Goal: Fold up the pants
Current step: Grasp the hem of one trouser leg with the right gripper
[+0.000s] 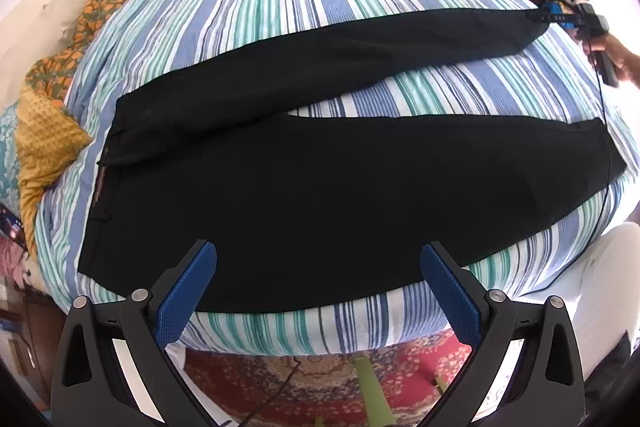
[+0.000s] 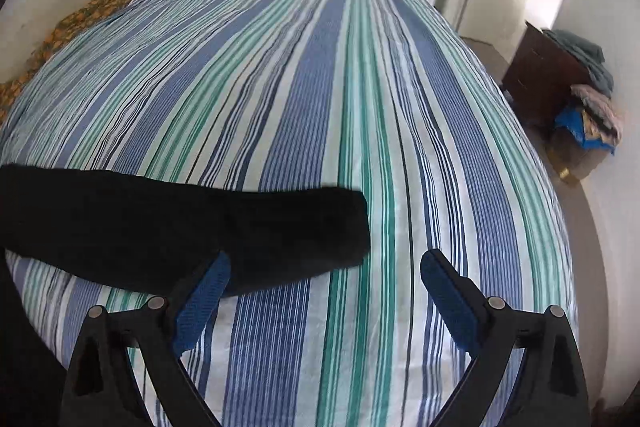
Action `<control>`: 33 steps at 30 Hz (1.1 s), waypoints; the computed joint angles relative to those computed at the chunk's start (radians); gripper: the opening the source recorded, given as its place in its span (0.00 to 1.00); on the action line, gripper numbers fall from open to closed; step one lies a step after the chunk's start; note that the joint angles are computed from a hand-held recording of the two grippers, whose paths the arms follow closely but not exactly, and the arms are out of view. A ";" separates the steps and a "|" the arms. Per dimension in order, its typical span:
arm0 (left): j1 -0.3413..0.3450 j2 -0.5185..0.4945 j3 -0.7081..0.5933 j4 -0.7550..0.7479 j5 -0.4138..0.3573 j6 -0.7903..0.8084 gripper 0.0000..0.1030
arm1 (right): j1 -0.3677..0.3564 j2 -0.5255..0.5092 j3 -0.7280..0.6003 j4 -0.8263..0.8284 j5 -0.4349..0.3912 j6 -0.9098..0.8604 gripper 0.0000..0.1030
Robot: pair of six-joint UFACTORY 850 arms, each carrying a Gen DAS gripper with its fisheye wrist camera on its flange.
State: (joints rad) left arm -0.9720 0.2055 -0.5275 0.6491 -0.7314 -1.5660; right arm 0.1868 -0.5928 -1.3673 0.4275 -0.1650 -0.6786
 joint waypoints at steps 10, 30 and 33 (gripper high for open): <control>0.037 -0.061 -0.014 -0.024 0.095 0.049 0.99 | -0.049 -0.203 -0.530 0.037 -0.723 0.254 0.27; 0.019 -0.080 -0.040 -0.047 0.091 0.075 0.99 | -0.162 -0.183 -0.111 0.939 -0.379 -0.223 0.36; 0.019 -0.067 -0.029 -0.027 0.086 0.044 0.99 | -0.125 -0.123 -0.090 0.797 -0.286 -0.190 0.17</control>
